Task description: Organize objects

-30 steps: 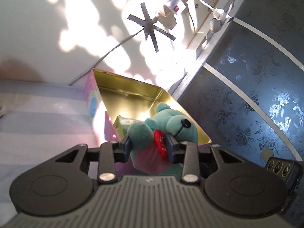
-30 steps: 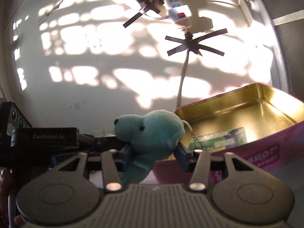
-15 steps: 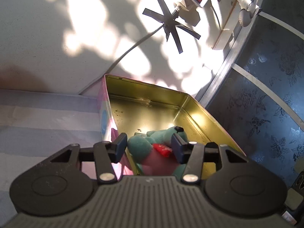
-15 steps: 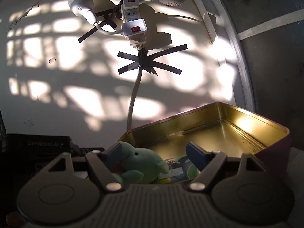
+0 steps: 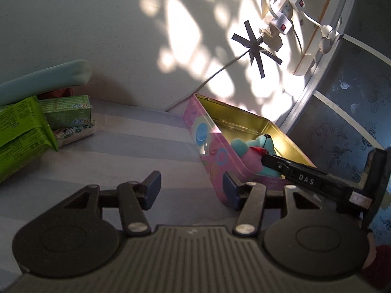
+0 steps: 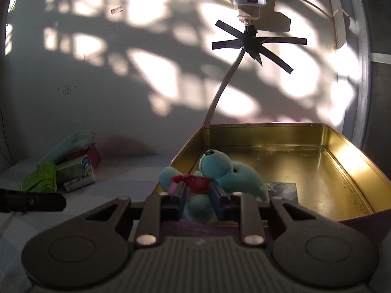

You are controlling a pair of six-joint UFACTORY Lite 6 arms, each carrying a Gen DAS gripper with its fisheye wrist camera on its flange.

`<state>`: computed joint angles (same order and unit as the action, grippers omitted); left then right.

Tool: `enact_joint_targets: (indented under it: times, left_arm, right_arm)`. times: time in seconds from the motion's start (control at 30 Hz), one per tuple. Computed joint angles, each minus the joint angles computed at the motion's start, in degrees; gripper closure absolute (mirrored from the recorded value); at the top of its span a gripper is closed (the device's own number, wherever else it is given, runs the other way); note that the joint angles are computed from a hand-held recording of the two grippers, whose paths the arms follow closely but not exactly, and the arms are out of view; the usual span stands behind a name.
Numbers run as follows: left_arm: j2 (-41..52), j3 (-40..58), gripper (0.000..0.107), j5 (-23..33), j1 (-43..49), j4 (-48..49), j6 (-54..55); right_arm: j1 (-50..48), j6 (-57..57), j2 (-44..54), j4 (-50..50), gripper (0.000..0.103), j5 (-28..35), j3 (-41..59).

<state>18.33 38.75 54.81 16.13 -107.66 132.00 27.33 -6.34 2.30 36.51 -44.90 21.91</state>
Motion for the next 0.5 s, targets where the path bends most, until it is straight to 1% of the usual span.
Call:
enact_joint_targets:
  times: [0.03, 0.07, 0.1, 0.13, 0.17, 0.2, 0.27, 0.33, 0.4, 0.47, 0.5]
  left_arm:
    - [-0.15, -0.39, 0.049, 0.21, 1.79, 0.77, 0.43]
    - [-0.11, -0.75, 0.049, 0.6, 4.12, 1.8, 0.92]
    - [0.08, -0.75, 0.049, 0.75, 6.04, 2.79, 1.01]
    - [0.38, -0.51, 0.049, 0.64, 7.89, 3.96, 0.88]
    - [0.71, -0.34, 0.049, 0.52, 9.72, 5.03, 0.86]
    - [1.15, -0.09, 0.049, 0.57, 11.49, 5.97, 1.03]
    - [2.22, 0.08, 0.049, 0.86, 15.47, 6.96, 3.08]
    - [3.37, 0.67, 0.049, -0.51, 18.29, 6.5, 5.5]
    - [5.09, 2.17, 0.049, -1.76, 20.6, 6.98, 5.95]
    - [7.33, 4.62, 0.049, -2.23, 23.22, 8.75, 4.84]
    - [8.13, 5.58, 0.049, -2.29, 24.27, 9.27, 4.49]
  right_arm:
    - [-3.97, 0.17, 1.82, -3.33, 0.08, 4.92, 3.17]
    - [-6.73, 0.34, 3.6, -5.02, 0.08, 8.27, 6.01]
    - [-9.06, -1.14, 6.03, -4.31, 0.08, 11.21, 9.42]
    - [-10.1, -4.03, 7.98, -1.2, 0.08, 12.21, 11.94]
    - [-10.47, -5.75, 9.29, 1.7, 0.08, 11.54, 13.3]
    - [-10.51, -5.08, 8.7, 2.32, 0.079, 10.45, 12.9]
    - [-8.73, 0.16, 3.9, -0.21, 0.078, 7.3, 8.25]
    - [-2.05, 1.26, 0.79, 3.05, 0.077, 1.06, 4.11]
    - [5.8, 5.12, -1.18, 4.38, 0.076, -4.71, 0.6]
    - [14.16, 7.04, -0.28, 7.23, 0.075, -9.18, -0.13]
    - [18.14, 8.11, 1.21, 8.08, 0.073, -10.47, 0.54]
